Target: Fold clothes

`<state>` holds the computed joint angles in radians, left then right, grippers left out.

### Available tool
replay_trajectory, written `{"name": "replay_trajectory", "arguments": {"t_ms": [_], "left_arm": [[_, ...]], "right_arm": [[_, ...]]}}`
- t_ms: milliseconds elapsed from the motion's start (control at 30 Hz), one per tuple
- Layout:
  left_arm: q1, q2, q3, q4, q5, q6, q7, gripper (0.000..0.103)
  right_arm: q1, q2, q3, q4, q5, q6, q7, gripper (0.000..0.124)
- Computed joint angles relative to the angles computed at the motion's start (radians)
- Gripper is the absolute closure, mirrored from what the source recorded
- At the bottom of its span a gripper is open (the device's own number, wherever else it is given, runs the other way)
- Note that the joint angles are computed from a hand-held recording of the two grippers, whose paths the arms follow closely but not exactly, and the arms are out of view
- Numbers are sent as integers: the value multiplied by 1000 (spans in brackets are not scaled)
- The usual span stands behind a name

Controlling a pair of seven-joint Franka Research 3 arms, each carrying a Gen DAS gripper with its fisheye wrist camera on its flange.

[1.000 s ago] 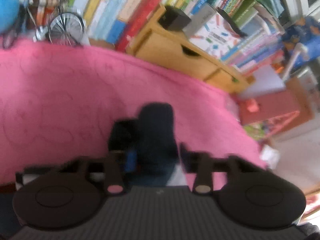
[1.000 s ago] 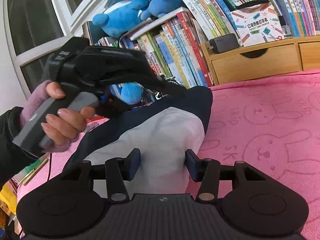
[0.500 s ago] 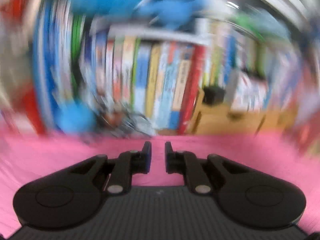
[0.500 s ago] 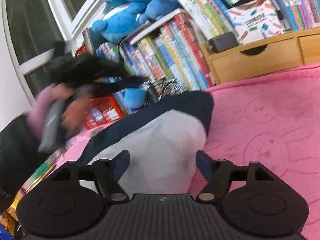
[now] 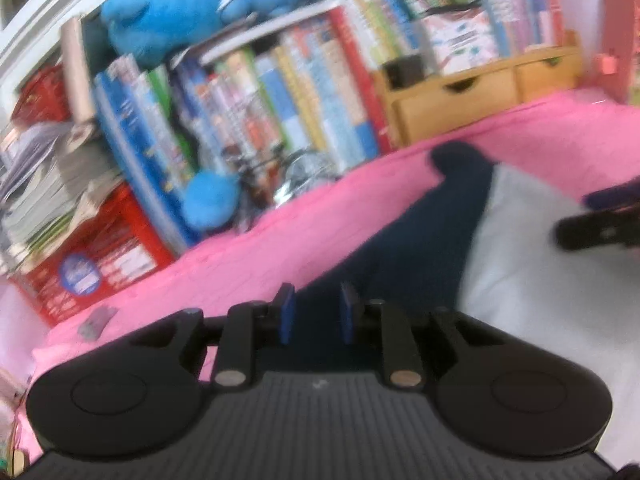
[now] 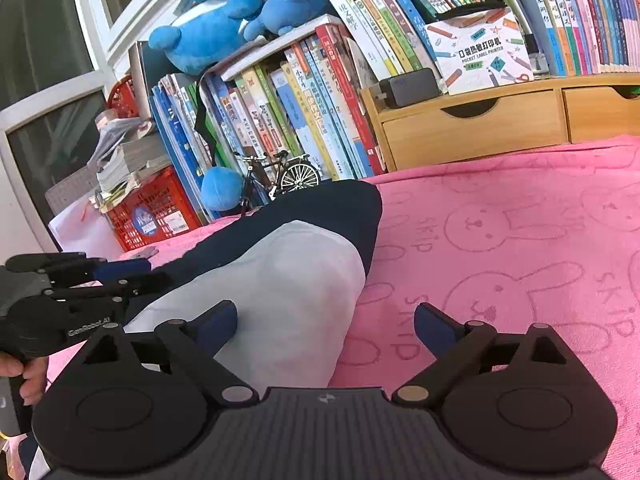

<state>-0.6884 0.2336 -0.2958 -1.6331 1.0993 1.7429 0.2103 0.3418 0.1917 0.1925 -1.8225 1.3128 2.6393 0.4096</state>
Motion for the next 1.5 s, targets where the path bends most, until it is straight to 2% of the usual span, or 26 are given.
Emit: {"name": "replay_trajectory", "arguments": {"t_ms": [167,267,333,400,500,633,667,733,800,967,1033,1100,1133,1167,1267,1333,1400,1467,1500], "left_arm": [[19,-20,-1,-45,-70,-45,-13,79],[21,-32,-7,-61,-62,-78,-9,77],[18,-37,-9,-38,-56,-122,-54,77],[7,-44,-15,-18,-15,-135,-104,77],[-2,-50,-26,-7,76,-39,-135,71],[-19,16,-22,63,121,81,-73,67],[-25,37,-17,81,116,99,-55,67],[-47,83,0,121,103,84,-19,67],[-67,93,23,115,105,55,-11,67],[-77,63,39,63,54,-90,-9,66],[-84,71,39,71,42,-207,9,66],[-85,73,36,85,0,-331,20,67],[-89,57,45,67,-21,-364,15,67],[-73,5,18,34,-58,-342,-61,67],[-50,-170,-49,-118,-97,-185,-247,66],[-57,-185,-99,-115,-98,-199,-265,64],[-72,-196,-139,-121,-93,-206,-291,62],[-92,-196,-171,-127,-76,-209,-329,57],[-109,-178,-186,-115,-61,-232,-348,56]], "right_arm": [[5,-7,2,-6,-13,6,-14,26],[7,-12,2,-11,-11,8,-31,26],[7,-12,1,-11,-9,6,-28,25],[7,-11,-1,-9,-11,4,-20,25],[6,-12,-1,-9,-8,3,-21,25],[3,-10,-2,-7,15,-1,-19,24],[2,-9,-3,-6,20,-1,-14,24],[1,-7,-4,-4,23,3,-6,24],[1,-7,-3,-3,25,4,-6,24],[0,-11,-3,-5,38,8,-18,24],[-6,-7,-5,-1,49,-9,-21,23],[-25,15,-14,23,52,-78,35,23],[-37,26,-17,35,61,-108,61,23],[-50,37,-18,45,90,-128,83,23],[-79,66,-19,69,151,-165,136,25],[-75,54,-18,55,136,-138,155,26],[-40,-19,-23,-21,28,-43,208,28],[-27,-148,-26,-158,11,-16,173,27],[-22,-207,-37,-223,43,-21,119,27]]}}
